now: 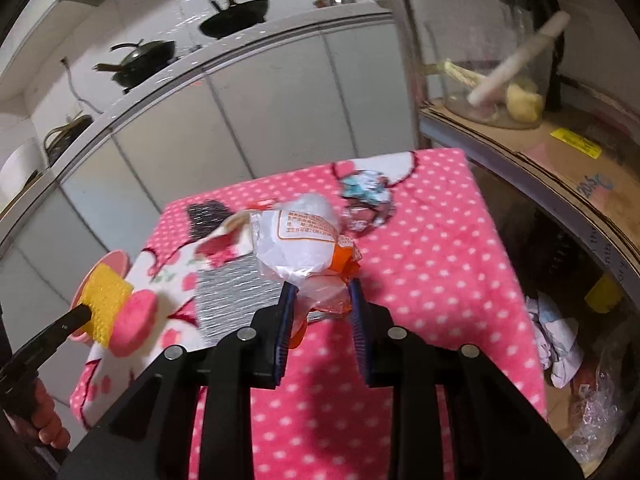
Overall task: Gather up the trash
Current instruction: 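Grasp the white plastic bag with orange print with the right tool while the left tool lifts the net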
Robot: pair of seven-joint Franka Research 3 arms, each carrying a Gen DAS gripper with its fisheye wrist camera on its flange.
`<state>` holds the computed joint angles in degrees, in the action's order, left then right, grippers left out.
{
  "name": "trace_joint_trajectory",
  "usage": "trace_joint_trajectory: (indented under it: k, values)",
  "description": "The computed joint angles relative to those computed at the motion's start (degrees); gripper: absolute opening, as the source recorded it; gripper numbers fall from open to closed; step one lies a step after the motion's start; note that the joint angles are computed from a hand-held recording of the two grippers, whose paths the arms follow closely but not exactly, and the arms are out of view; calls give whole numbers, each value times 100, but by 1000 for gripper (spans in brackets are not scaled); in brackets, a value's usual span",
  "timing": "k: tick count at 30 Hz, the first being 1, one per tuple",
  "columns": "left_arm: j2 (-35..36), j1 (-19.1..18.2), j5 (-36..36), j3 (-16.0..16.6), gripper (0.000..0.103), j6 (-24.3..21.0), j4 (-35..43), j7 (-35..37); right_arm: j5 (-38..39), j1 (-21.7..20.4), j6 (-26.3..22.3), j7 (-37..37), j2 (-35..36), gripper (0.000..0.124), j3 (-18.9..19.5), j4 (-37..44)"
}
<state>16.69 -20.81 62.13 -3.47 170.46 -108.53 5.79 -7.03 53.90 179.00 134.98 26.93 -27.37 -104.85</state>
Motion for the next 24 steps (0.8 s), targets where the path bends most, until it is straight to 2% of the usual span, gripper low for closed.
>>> trace_joint_trajectory:
  k: [5,11,18,24]
  values:
    - [-277,-93,866,145,9,-87,-176,-916,-24,-200,-44,-335,35,28,415,236]
    - [-642,120,1785,-91,9,-398,-432,-1839,-20,-580,-255,-889,229,28,1132,758]
    - [-929,494,2192,-421,9,-703,-717,-2345,89,-1022,-691,-1676,695,28,1984,1721]
    - [-1147,743,2251,-523,9,-824,-992,-2629,277,-1212,-1107,-2301,1176,28,2469,2649]
